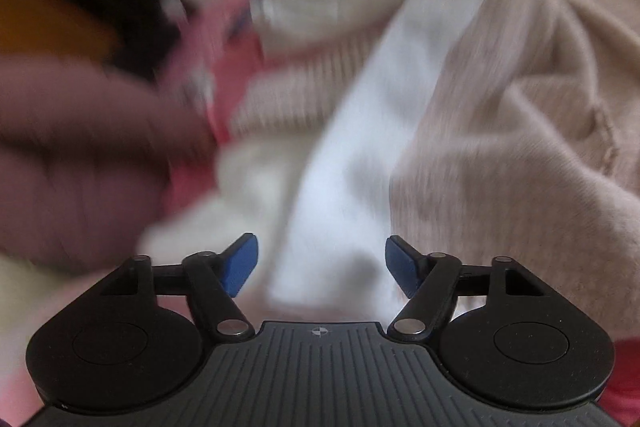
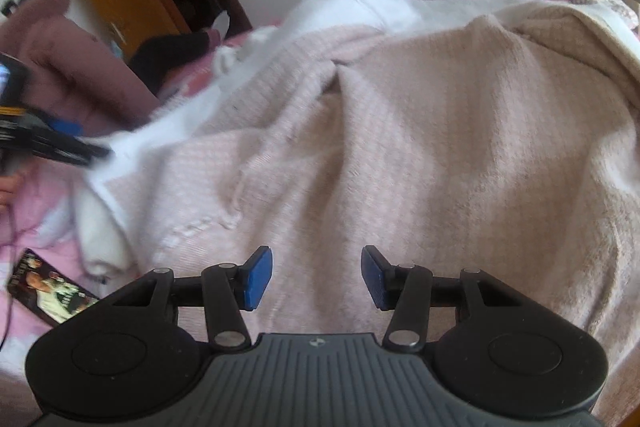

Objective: Fold clothes

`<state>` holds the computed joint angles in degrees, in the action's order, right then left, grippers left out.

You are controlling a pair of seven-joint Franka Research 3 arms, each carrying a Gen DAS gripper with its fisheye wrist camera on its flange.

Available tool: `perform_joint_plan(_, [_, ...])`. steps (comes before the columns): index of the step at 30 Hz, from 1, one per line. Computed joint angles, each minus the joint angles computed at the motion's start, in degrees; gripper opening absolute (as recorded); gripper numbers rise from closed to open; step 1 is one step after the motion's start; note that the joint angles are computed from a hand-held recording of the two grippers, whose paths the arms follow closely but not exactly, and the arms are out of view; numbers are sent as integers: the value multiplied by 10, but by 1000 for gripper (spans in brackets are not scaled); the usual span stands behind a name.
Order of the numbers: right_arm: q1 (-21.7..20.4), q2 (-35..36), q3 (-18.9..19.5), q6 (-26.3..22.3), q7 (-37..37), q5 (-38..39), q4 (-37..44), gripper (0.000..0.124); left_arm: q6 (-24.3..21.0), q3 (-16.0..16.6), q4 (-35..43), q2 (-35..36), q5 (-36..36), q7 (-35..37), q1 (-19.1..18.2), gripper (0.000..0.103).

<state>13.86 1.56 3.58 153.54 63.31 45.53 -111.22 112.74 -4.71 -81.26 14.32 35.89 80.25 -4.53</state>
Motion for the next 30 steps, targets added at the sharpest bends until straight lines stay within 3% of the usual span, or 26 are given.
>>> perform_joint_plan(5, [-9,-17,-10,-3,-42,59,-27,53,-15,6,15,22,44,-11,-16,39])
perform_joint_plan(8, [-18,-12,-18,-14,-18,60,-35,53,2,6,-2,7,61,-44,-22,14])
perform_joint_plan(13, [-34,4,-23,-47,-9,95,-28,53,125,-12,-93,-74,67,-130,-22,9])
perform_joint_plan(17, [-41,13,-21,-60,-13,96,-21,53,277,-41,-173,-146,-73,-53,-20,9])
perform_joint_plan(19, [-43,15,-20,-62,-4,89,-18,53,334,-50,-203,-161,-192,47,-30,9])
perform_joint_plan(21, [-45,13,-20,-61,10,79,-19,53,360,-55,-228,-166,-322,161,-47,9])
perform_joint_plan(25, [-47,4,-23,-51,46,59,-28,53,314,-59,-244,-144,-459,260,-61,9])
perform_joint_plan(30, [-45,-8,-24,-40,93,13,-38,53,272,-66,-281,-127,-489,267,-55,9])
